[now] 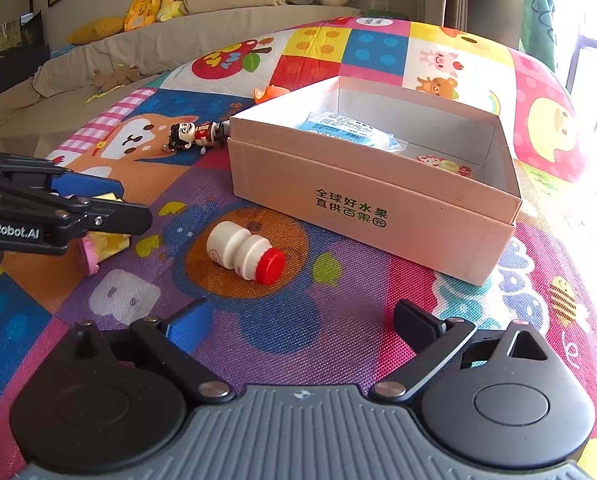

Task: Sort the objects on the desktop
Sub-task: 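Grasp the white-and-red yogurt bottle with the right tool while left holds the cup, then lower the bottle into the pink box with right tool while left drops the cup in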

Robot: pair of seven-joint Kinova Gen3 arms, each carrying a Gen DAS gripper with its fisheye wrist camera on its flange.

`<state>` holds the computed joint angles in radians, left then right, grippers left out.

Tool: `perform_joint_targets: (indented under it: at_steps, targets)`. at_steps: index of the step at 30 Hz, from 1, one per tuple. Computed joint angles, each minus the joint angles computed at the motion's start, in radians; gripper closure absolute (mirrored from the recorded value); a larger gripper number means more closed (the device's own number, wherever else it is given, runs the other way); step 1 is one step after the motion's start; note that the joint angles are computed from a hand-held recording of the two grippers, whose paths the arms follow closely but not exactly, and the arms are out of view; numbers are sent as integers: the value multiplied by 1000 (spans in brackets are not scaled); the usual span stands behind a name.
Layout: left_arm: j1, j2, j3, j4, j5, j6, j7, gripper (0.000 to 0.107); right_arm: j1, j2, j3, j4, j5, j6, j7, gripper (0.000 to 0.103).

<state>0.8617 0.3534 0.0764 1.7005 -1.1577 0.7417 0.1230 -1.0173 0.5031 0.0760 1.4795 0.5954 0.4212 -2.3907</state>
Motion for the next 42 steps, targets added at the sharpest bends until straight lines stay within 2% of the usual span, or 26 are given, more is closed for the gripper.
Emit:
perform_joint_targets:
  at_steps: [3, 5, 10, 15, 19, 21, 23, 24, 28, 30, 32, 35, 39, 42]
  targets:
    - [-3, 6, -7, -13, -15, 2, -1, 45, 1, 2, -1, -2, 0, 2, 0, 5]
    - [0, -3, -12, -12, -27, 6, 17, 39, 2, 2, -1, -2, 0, 2, 0, 5]
    - [30, -50, 16, 37, -70, 77, 83, 15, -6, 0, 8, 3, 8, -3, -19, 4]
    - [42, -50, 70, 80, -54, 170, 136, 13, -3, -1, 6, 6, 6, -9, -21, 4]
    - [7, -46, 70, 91, -6, 157, 178, 15, -30, -1, 29, 11, 37, -13, -38, 4]
    - [-7, -50, 65, 100, -13, 134, 195, 15, -73, 0, 72, 20, 83, -27, -88, 7]
    - [-13, -55, 63, 109, -28, 115, 204, 15, -55, -4, 52, 21, 78, -56, -88, 18]
    - [-14, -56, 64, 113, -38, 110, 208, 14, -24, -3, 14, 13, 67, -64, -64, 25]
    - [-23, -59, 66, 127, -60, 96, 215, 14, -9, 35, -15, -58, 26, -37, 42, 39]
    - [-37, -65, 64, 140, -68, 75, 220, 14, 14, 55, -46, -101, -12, -9, 102, 57]
    - [-58, -72, 65, 151, -62, 43, 216, 14, 33, 64, -67, -129, -55, 11, 146, 56]
    - [-70, -77, 67, 160, -64, 8, 204, 17, 20, 47, -45, -104, -74, -16, 157, 56]
    - [-54, -60, 71, 139, -59, 44, 169, 42, 4, 11, -20, -55, -84, -38, 149, 56]
    - [-44, -56, 72, 124, -37, 68, 144, 47, 6, -14, -14, -25, -95, -31, 135, 56]
